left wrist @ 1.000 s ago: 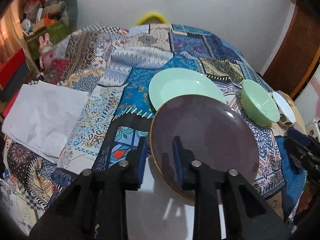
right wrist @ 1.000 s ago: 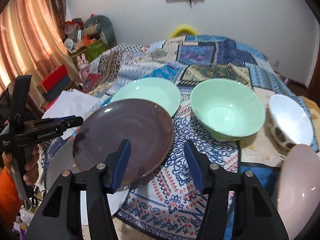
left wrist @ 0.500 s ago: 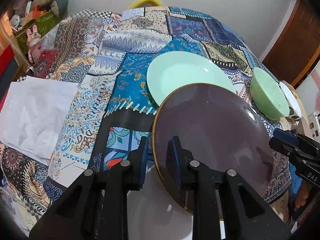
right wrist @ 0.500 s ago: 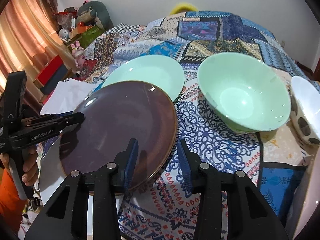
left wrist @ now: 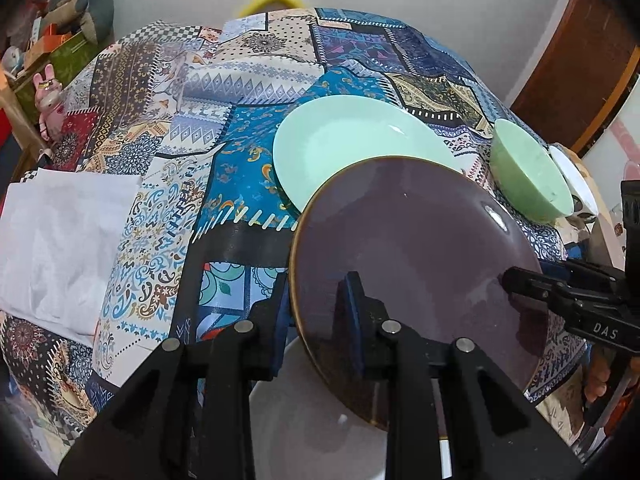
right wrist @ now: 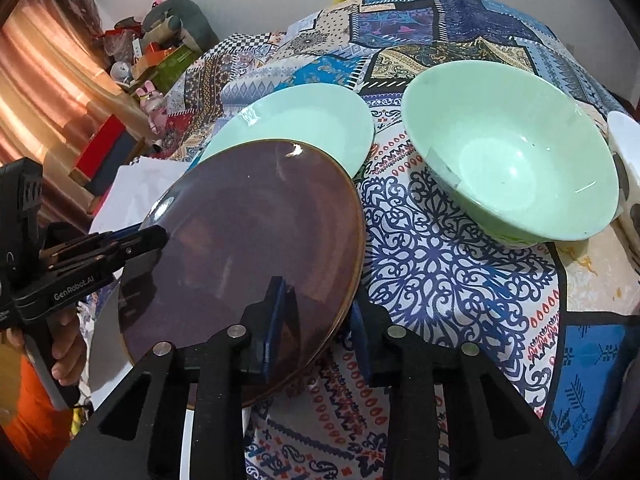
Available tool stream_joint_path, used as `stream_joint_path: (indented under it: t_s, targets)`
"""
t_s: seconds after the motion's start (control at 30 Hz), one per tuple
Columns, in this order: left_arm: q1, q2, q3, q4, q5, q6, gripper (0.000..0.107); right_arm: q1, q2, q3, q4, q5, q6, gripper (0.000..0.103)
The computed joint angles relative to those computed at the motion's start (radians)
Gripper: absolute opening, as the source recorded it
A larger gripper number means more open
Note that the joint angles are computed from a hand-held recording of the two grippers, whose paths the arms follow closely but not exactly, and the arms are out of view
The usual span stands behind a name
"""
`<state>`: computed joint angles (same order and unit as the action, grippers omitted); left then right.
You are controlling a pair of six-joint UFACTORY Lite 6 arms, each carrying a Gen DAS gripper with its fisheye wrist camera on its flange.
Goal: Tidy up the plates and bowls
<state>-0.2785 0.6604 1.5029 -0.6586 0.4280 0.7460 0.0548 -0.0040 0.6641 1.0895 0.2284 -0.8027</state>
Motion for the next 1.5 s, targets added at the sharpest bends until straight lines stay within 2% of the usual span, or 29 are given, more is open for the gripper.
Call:
stream_joint_path:
  t_s: [0.2, 0.47, 0.63, 0.87, 1.03, 1.33, 1.5]
  targets:
    - [-0.01, -0.023, -0.025, 0.023, -0.022, -0.039, 0.025, 0.026, -0.054, -0.038, -0.072, -0.046, 0.059, 0.027]
    - [-0.014, -0.081, -0.091, 0.032, -0.019, -0.067, 0.025, 0.007, -0.106, -0.067, -0.054, -0.025, 0.043, 0.027]
    - [-0.031, -0.191, -0.208, -0.009, -0.061, -0.01, 0.025, 0.001, -0.182, -0.109, -0.072, -0.021, 0.076, 0.027]
    - [-0.051, -0.305, -0.296, 0.011, -0.059, -0.043, 0.025, 0.007, -0.333, -0.164, -0.305, 0.001, 0.313, 0.027]
    - [-0.079, -0.394, -0.361, 0.035, -0.057, -0.09, 0.025, -0.009, -0.448, -0.206, -0.436, 0.046, 0.436, 0.027]
    - [-0.15, -0.547, -0.471, 0.109, -0.055, -0.202, 0.025, -0.095, -0.663, -0.299, -0.475, 0.155, 0.448, 0.027]
    - [-0.213, -0.609, -0.511, 0.219, -0.057, -0.35, 0.025, -0.148, -0.795, -0.349, -0.506, 0.236, 0.458, 0.027]
